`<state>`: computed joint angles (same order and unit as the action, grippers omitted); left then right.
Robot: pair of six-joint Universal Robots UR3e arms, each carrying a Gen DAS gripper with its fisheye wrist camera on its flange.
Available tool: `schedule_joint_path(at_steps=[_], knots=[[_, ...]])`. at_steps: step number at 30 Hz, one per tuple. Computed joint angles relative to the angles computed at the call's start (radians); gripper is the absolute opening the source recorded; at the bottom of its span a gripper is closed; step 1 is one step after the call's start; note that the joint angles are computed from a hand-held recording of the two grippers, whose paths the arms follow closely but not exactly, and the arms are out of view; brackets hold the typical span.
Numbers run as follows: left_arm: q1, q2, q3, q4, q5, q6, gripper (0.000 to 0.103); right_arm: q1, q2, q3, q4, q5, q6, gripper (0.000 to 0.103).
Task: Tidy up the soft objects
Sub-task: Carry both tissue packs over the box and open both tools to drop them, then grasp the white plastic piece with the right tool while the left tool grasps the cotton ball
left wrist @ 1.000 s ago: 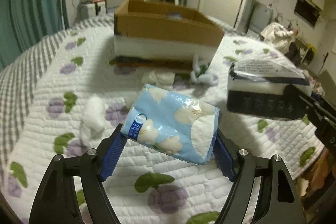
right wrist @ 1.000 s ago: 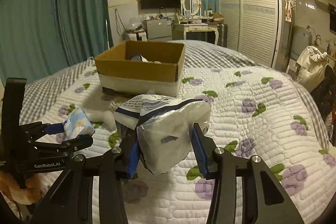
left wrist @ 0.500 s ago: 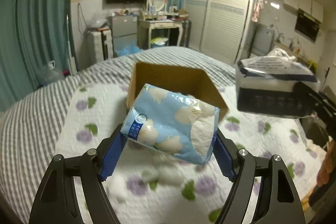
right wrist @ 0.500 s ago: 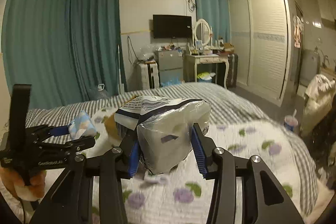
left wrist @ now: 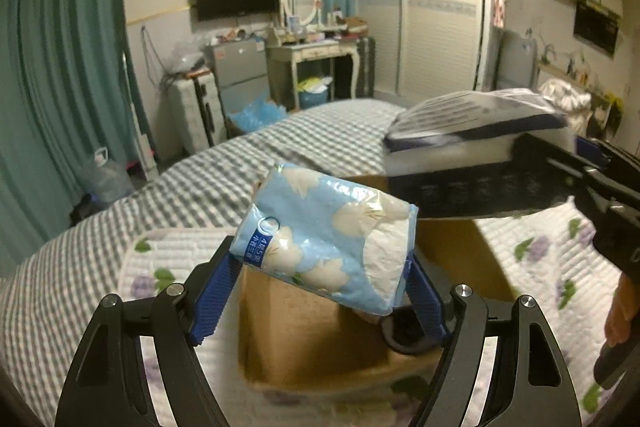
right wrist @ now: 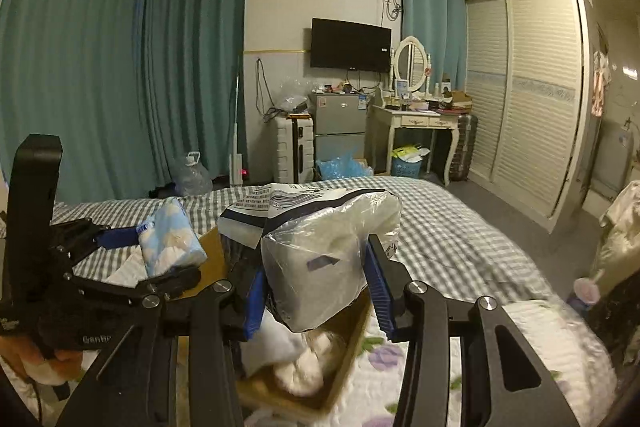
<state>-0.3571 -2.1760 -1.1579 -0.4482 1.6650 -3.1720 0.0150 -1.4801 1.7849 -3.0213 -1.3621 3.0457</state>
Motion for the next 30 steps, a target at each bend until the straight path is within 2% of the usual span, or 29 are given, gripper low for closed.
schedule_joint_path(at_steps=[3,8,11,13,14,17,19,22,24,27,30], knots=[[0.001,-0.083,0.090,-0.030,-0.008,0.001,0.077,-0.015,0.132,-0.047,-0.027,0.062,0.033,0.044],[-0.005,-0.157,0.154,-0.027,-0.014,-0.009,0.080,-0.026,0.241,-0.090,-0.031,0.074,0.030,0.045],[-0.012,-0.173,0.186,-0.073,0.011,-0.039,0.085,-0.043,0.231,-0.091,0.006,0.091,0.005,0.056],[-0.009,-0.152,0.163,-0.079,0.000,-0.047,0.085,-0.048,0.212,-0.085,-0.005,0.069,0.034,0.074],[-0.012,-0.126,0.138,-0.080,0.003,-0.047,0.085,-0.056,0.201,-0.084,-0.003,0.072,0.041,0.074],[-0.028,-0.070,0.111,-0.087,0.031,-0.039,0.085,-0.066,0.097,-0.011,-0.002,0.065,0.039,0.075],[-0.033,-0.008,0.066,-0.077,0.042,-0.033,0.085,-0.061,0.018,0.022,0.014,0.038,0.028,0.080],[-0.032,0.134,-0.034,-0.060,0.046,-0.038,0.086,-0.046,-0.122,0.049,0.083,0.006,0.034,0.082],[-0.036,0.259,-0.114,-0.053,0.057,-0.039,0.086,-0.022,-0.212,0.047,0.148,-0.019,0.053,0.086],[-0.042,0.400,-0.209,-0.033,0.081,-0.034,0.095,0.045,-0.343,0.010,0.292,-0.082,0.080,0.094],[-0.043,0.534,-0.306,-0.025,0.105,-0.024,0.095,0.138,-0.418,-0.043,0.418,-0.159,0.102,0.100]])
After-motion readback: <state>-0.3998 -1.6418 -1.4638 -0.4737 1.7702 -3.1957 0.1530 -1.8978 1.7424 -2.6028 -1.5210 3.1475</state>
